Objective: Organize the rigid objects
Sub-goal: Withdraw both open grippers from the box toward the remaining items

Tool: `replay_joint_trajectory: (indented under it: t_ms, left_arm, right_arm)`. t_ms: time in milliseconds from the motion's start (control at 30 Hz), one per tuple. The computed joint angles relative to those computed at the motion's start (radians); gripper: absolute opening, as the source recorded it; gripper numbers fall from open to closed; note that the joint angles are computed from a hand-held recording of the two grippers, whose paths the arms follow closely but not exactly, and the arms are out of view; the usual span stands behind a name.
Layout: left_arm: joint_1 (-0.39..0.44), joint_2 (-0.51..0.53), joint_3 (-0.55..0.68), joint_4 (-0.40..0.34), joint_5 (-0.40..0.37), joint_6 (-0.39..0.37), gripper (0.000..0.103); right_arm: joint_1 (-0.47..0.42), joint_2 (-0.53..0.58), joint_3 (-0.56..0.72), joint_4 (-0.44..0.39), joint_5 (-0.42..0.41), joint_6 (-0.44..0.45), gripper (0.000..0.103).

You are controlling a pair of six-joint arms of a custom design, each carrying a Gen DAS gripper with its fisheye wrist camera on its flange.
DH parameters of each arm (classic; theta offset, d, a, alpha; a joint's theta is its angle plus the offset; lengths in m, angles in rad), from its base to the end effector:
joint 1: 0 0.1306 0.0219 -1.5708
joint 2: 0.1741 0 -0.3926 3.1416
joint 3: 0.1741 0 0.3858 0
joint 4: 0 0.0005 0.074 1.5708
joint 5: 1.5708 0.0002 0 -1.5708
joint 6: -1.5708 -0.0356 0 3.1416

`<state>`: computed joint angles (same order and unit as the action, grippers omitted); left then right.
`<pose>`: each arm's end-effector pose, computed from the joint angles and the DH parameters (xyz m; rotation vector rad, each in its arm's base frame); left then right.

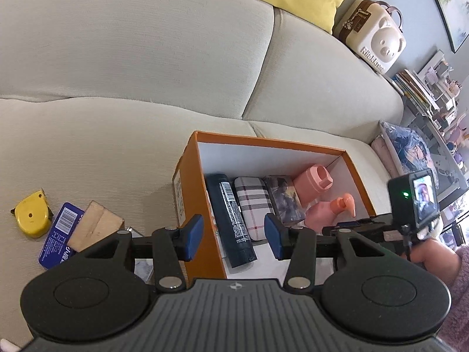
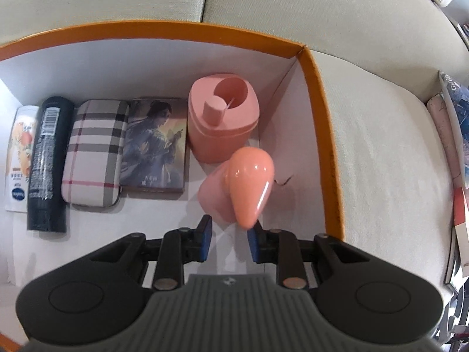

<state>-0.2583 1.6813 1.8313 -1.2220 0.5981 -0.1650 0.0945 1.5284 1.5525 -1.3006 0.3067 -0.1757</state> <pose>0.5390 -0.1637 0.4741 0.7338 2.4588 -0.8182 0.4891 0.0351 0.4257 0.1769 2.7820 -0.3712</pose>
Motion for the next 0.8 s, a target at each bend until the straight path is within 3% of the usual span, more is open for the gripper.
replay_joint_trajectory:
  t_ms: [267,500,600,800]
  left_arm:
    - [0.021,-0.042,-0.036,0.046,0.026,0.013,0.053]
    - [0.053,-0.098,-0.097,0.138,0.028,0.04,0.053]
    - [0.066,-0.129,-0.142,0.213,-0.003,0.043,0.053]
    - [0.105,-0.15,-0.184,0.275,-0.017,0.013,0.053]
  right_arm:
    - [0.072,-0.122,-0.03,0.031,-0.049,-0.036,0.028]
    - [0.177,-0.154,-0.01,0.153,-0.082,-0.08,0.041]
    - [0.22,-0.156,-0.007,0.206,-0.075,-0.098,0.048]
    - [0.296,-0.137,0.013,0.282,-0.077,-0.079,0.051]
